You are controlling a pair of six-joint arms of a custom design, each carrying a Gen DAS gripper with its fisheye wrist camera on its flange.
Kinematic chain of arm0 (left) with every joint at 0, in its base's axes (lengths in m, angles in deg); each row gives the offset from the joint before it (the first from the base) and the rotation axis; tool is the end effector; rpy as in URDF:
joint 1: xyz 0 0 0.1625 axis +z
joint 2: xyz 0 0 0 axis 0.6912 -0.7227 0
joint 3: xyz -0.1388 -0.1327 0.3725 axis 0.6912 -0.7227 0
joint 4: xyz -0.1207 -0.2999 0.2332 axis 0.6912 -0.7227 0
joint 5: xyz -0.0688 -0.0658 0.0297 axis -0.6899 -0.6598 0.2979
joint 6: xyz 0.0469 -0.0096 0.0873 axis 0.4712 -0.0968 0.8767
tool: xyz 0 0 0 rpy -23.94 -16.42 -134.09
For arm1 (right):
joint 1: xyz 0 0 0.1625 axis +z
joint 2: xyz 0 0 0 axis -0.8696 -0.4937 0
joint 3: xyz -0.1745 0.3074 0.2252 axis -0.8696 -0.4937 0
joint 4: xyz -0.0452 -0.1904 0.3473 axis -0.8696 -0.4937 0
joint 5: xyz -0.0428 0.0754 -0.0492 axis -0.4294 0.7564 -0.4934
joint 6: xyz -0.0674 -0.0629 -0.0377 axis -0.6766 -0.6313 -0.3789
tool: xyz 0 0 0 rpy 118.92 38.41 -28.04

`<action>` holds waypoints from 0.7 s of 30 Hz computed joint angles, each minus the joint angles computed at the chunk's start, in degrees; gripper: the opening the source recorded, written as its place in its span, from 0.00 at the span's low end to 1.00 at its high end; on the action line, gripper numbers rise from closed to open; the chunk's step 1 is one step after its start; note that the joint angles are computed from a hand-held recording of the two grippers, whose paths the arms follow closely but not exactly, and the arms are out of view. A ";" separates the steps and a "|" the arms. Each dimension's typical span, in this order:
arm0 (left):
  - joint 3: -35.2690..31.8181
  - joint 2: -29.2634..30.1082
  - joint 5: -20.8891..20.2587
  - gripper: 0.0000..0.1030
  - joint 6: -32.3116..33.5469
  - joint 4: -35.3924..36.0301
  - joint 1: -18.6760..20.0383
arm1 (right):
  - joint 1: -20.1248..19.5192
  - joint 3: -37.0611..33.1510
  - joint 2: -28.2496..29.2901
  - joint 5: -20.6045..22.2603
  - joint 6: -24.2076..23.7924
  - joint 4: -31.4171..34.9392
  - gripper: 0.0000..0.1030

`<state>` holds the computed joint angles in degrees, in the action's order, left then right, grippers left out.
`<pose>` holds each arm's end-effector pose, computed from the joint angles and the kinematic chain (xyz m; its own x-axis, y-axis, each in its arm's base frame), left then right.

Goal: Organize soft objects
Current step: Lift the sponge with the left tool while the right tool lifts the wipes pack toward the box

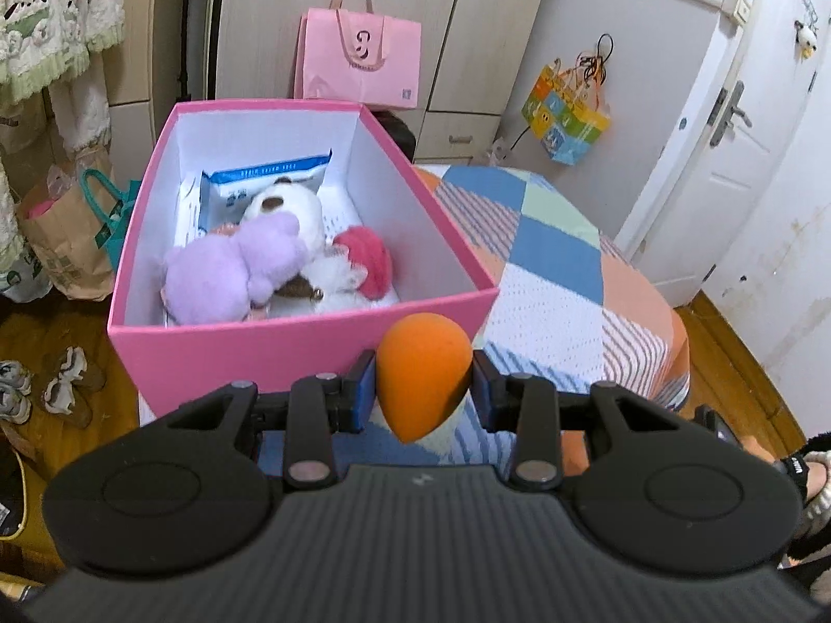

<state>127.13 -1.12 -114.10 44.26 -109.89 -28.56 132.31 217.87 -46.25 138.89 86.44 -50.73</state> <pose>-0.2384 -0.2725 0.0922 -0.8135 0.3332 -0.4767 0.5585 0.6760 -0.4807 0.0173 -0.2504 0.1220 -0.4344 -0.7107 0.5534 -0.7401 0.6318 0.2304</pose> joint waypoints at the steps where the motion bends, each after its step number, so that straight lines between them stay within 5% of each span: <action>1: 0.24 -0.14 -0.07 0.35 -0.34 0.24 -0.23 | -0.43 0.94 -0.99 -0.86 -0.95 -1.14 0.45; 4: 0.64 -0.47 -0.17 0.35 -0.97 0.65 -0.88 | -0.69 1.29 -3.30 -1.94 -0.20 0.69 0.43; 11: 0.40 -2.18 -0.29 0.35 -0.59 3.06 -2.29 | 0.22 -6.60 -8.32 -8.36 13.97 19.41 0.43; 21: -1.37 -5.71 1.16 0.35 1.65 8.69 -3.21 | 9.41 -14.68 -13.19 -13.59 21.17 30.50 0.43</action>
